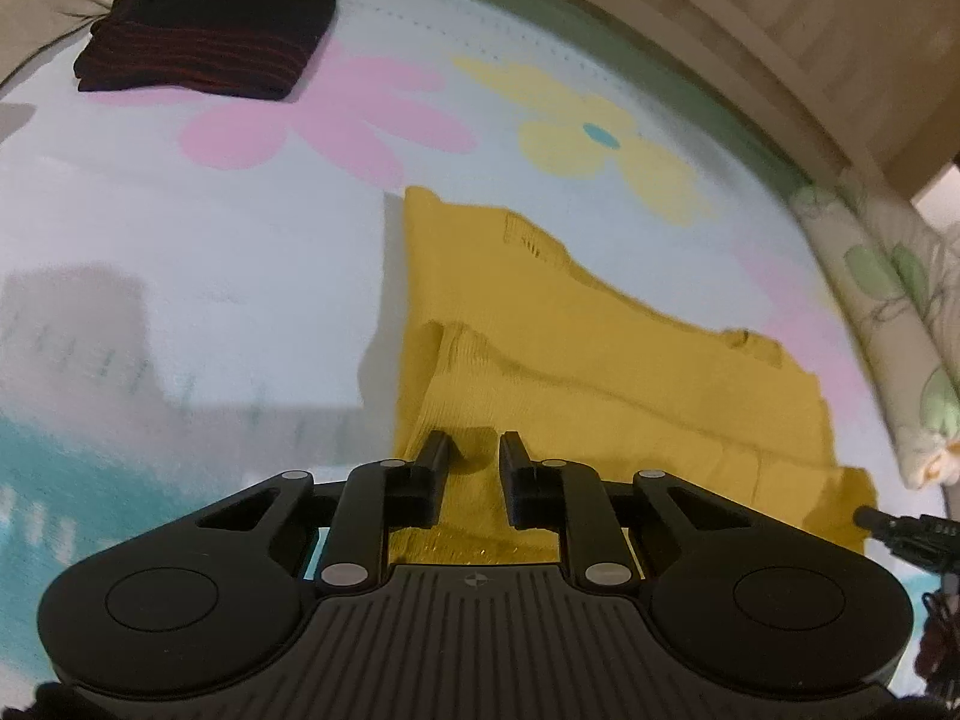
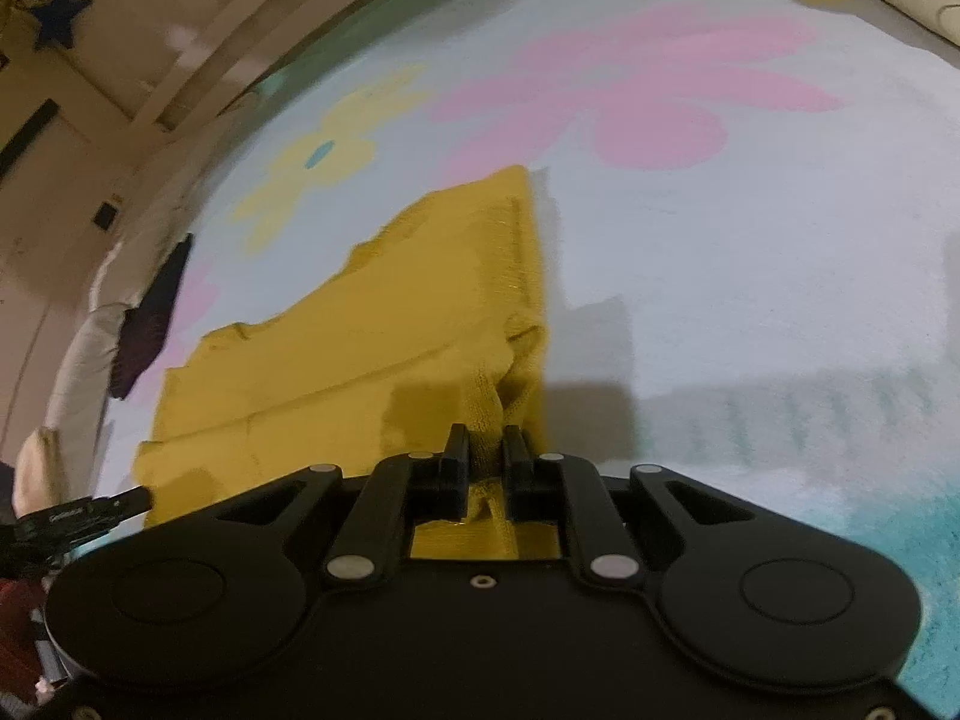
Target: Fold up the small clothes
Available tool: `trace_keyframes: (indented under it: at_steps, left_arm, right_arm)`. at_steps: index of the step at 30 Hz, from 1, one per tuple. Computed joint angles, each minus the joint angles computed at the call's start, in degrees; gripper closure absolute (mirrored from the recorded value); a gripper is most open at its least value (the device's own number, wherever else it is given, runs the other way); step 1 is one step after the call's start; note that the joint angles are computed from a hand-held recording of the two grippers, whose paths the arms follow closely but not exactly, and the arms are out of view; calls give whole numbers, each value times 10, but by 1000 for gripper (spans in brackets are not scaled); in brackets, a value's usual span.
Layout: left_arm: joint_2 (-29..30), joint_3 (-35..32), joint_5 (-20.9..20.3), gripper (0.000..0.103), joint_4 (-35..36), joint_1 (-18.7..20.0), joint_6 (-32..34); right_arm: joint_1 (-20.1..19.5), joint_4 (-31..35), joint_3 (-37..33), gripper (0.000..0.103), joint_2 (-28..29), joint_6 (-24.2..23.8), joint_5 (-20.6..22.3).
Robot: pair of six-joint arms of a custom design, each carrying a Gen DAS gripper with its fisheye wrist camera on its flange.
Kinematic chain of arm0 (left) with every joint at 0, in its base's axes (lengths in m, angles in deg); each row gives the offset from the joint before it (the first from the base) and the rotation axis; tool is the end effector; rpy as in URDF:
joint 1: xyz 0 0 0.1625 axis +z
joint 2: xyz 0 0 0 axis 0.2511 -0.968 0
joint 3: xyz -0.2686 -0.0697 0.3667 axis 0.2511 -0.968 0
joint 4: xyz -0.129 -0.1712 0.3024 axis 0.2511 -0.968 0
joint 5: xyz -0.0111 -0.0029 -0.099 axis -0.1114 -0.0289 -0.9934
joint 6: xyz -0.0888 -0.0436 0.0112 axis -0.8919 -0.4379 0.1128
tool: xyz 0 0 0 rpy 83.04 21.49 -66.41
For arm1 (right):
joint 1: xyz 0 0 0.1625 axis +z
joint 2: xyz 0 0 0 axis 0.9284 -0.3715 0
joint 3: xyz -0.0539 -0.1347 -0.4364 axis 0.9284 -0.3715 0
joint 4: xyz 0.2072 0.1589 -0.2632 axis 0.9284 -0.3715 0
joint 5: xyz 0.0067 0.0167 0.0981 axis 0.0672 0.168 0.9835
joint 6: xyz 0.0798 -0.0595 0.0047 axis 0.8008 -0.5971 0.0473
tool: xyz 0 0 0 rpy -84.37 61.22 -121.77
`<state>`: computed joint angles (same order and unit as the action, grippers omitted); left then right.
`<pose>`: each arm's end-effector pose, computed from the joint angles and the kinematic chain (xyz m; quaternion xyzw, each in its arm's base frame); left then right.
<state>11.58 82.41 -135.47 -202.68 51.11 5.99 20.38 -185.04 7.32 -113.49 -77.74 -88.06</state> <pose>-0.1429 -0.7709 0.2447 0.0198 0.9374 -0.2899 0.1920 0.0908 -0.7960 0.2968 0.0096 -0.9562 0.2626 0.1287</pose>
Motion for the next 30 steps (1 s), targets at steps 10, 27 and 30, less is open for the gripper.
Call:
trace_keyframes:
  at_steps: [10, 27, 30]
  left_arm:
    - [3, -2, 6, 49, -6, -5, 24]
    - [4, -6, -17, 54, 15, -3, 55]
    - [9, -12, -17, 74, 15, -6, 65]
  right_arm:
    - [-2, -36, 4, 85, -7, 34, 61]
    - [-3, -34, -4, 84, -3, 36, 55]
    - [-4, -37, -2, 84, -4, 39, 58]
